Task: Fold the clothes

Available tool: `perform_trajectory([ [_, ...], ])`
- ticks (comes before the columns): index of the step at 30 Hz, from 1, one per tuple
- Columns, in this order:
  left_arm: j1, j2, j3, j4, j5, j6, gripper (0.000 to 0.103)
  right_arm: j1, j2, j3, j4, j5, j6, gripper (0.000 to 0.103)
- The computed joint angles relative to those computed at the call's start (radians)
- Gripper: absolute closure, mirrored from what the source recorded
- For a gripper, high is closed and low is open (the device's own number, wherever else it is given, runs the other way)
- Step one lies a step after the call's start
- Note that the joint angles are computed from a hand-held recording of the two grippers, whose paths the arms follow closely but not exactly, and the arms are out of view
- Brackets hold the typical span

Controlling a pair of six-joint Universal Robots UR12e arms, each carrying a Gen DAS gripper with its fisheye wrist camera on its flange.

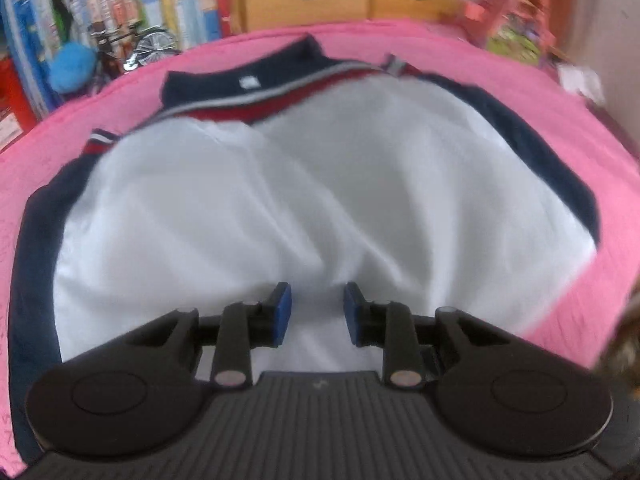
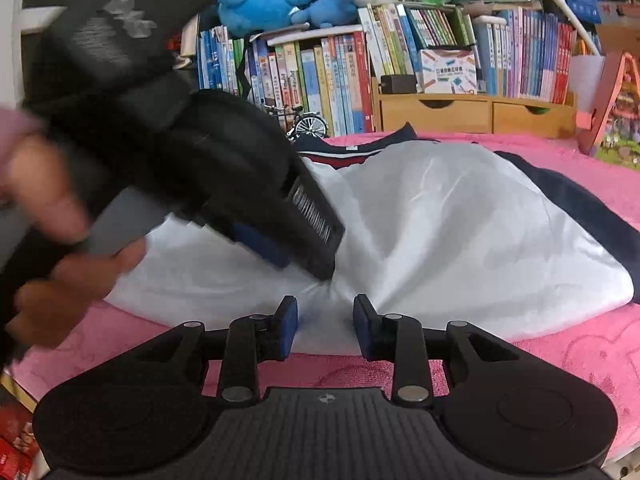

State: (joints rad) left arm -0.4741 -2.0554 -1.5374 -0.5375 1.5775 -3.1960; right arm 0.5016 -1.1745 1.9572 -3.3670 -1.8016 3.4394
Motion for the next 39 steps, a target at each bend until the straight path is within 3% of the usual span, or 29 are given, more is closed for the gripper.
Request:
perform_trajectory([
  [4, 0.014, -0.062, 0.089, -0.024, 0.015, -0.011, 0.087, 0.008, 0.016, 0.002, -0.046, -0.019, -0.024, 0.071],
  [7, 0.011, -0.140, 0.202, -0.054, 0.108, -0.074, 0.100, 0.016, 0.027, 0.004, -0.083, -0.039, -0.050, 0.071],
  [10, 0.016, -0.196, 0.301, -0.104, 0.123, -0.116, 0.101, 0.022, 0.035, 0.008, -0.112, -0.049, -0.070, 0.071],
  [14, 0.012, -0.229, 0.343, -0.095, 0.186, -0.110, 0.100, 0.022, 0.034, 0.015, -0.127, -0.038, -0.091, 0.071],
  [16, 0.006, -0.222, 0.332, -0.075, 0.205, -0.090, 0.100, 0.020, 0.034, 0.019, -0.136, -0.030, -0.103, 0.071],
  [19, -0.006, -0.187, 0.270, 0.042, 0.235, -0.003, 0.094, 0.017, 0.035, 0.021, -0.146, -0.022, -0.105, 0.071],
  [22, -0.005, -0.116, 0.174, 0.139, 0.156, 0.048, 0.090, 0.016, 0.037, 0.023, -0.155, -0.019, -0.108, 0.070],
  [26, -0.007, -0.017, 0.073, 0.061, 0.016, 0.047, 0.085, 0.016, 0.038, 0.021, -0.157, -0.023, -0.107, 0.070],
  [31, -0.023, 0.013, 0.034, -0.125, -0.003, -0.002, 0.085, 0.016, 0.038, 0.024, -0.166, -0.023, -0.100, 0.070],
  [34, -0.013, -0.005, 0.025, -0.076, -0.017, -0.051, 0.079, 0.015, 0.039, 0.024, -0.171, -0.019, -0.097, 0.069],
  [39, -0.001, -0.094, 0.145, -0.060, 0.043, -0.081, 0.077, 0.014, 0.044, 0.028, -0.193, -0.015, -0.109, 0.069],
])
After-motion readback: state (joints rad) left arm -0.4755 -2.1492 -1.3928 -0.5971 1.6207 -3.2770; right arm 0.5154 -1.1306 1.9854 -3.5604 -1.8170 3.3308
